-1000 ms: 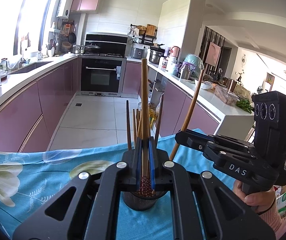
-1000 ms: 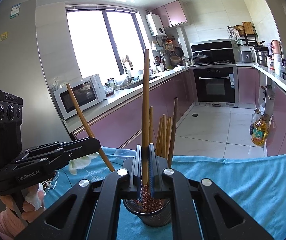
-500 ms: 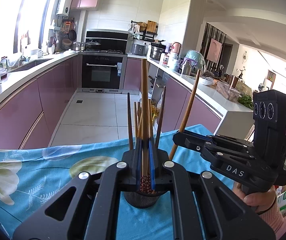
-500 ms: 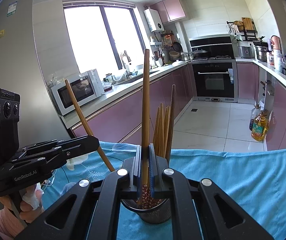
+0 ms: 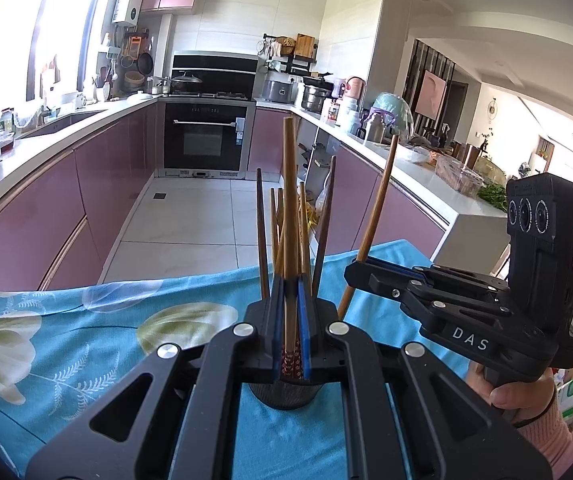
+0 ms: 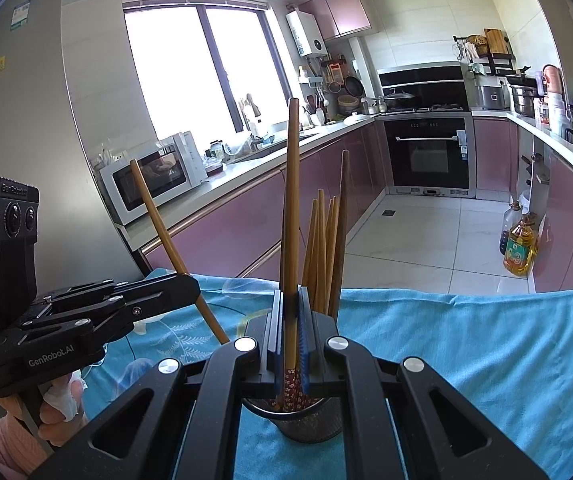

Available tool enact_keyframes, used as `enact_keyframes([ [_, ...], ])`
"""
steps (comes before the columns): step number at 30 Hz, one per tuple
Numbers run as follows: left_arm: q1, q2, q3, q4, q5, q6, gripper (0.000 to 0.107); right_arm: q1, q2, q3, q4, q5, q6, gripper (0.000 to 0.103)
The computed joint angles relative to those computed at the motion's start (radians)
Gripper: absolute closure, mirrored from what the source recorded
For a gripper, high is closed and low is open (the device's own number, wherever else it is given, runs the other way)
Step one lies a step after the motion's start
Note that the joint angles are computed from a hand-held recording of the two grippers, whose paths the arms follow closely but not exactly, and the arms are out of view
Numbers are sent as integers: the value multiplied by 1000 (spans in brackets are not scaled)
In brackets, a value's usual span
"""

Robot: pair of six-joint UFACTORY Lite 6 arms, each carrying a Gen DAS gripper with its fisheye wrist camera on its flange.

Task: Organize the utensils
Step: 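Lower both chopsticks into the mesh holder among the others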

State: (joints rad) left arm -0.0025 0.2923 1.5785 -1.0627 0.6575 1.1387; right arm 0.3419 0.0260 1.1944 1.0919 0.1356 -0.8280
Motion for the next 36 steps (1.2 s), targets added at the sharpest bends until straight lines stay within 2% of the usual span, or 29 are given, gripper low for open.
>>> enact_keyframes([
  [25,-16,43,1,6,-16,4,100,-19,5,-22,107,20,-110,97],
  [36,-25,79,13,16,-30,0,100,-18,25,-13,88,25,-93,97],
])
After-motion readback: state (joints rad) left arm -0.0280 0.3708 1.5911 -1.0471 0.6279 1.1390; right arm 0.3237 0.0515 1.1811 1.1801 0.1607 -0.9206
